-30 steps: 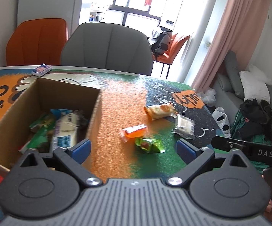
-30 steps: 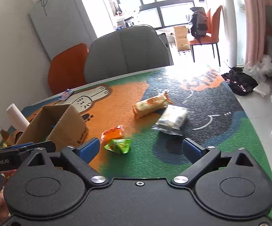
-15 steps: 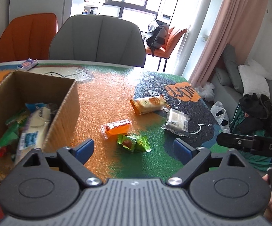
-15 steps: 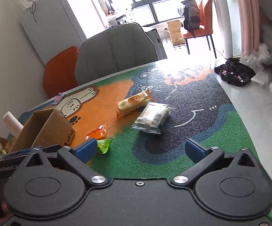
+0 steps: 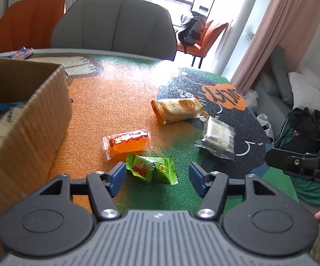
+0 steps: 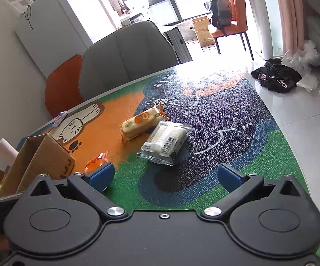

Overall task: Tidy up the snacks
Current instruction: 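Grasp the green candy with the left gripper while the right grasps the clear white bread packet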

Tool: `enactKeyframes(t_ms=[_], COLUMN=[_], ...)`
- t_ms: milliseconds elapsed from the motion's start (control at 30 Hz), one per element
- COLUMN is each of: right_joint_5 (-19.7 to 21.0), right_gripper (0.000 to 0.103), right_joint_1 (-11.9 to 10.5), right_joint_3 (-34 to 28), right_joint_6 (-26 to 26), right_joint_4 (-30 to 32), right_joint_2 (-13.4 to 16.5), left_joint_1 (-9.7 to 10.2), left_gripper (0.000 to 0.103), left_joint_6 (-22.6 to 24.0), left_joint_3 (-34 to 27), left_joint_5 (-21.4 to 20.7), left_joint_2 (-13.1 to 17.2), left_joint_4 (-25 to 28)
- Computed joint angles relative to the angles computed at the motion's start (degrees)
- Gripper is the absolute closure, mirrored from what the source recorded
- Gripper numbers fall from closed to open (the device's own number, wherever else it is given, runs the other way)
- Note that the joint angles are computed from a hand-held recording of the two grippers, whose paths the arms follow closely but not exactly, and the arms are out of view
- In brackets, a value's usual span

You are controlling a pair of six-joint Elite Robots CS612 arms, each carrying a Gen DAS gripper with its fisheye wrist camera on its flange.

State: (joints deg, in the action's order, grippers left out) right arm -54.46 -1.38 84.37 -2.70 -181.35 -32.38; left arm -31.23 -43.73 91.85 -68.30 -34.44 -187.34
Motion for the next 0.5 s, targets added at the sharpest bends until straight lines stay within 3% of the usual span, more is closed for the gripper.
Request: enactKeyframes(t_ms=[233,300,367,500], right_joint_5=[0.3,0.4,0.5,0.2], right_gripper=[0.005,0.006,0.006,0.008], right_joint_1=[0.5,0.8,1.0,1.4], right_joint_3=[-2.9,-3.7,-4.4,-5.7], right_joint_6=[-0.5,-0.3,-0.2,-0.6], right_joint_4=[2.5,3.2,3.7,5.0], right_joint_2=[1.6,2.0,2.4,3.0], left_joint_1=[0.63,0.74,0.92,1.09], left_gripper=[0.050,0.056,0.073,0.076], left_joint_6=[-1.4,-1.2,-1.3,-2.1], left_joint_3=[-2.5,-2.9,-3.2,-3.2], left_joint_5=[-0.1,-0.1,-0.9,-1.2], left_joint_2=[1.6,1.9,2.1,2.1], left_joint_4=[3.2,3.2,3.5,3.3])
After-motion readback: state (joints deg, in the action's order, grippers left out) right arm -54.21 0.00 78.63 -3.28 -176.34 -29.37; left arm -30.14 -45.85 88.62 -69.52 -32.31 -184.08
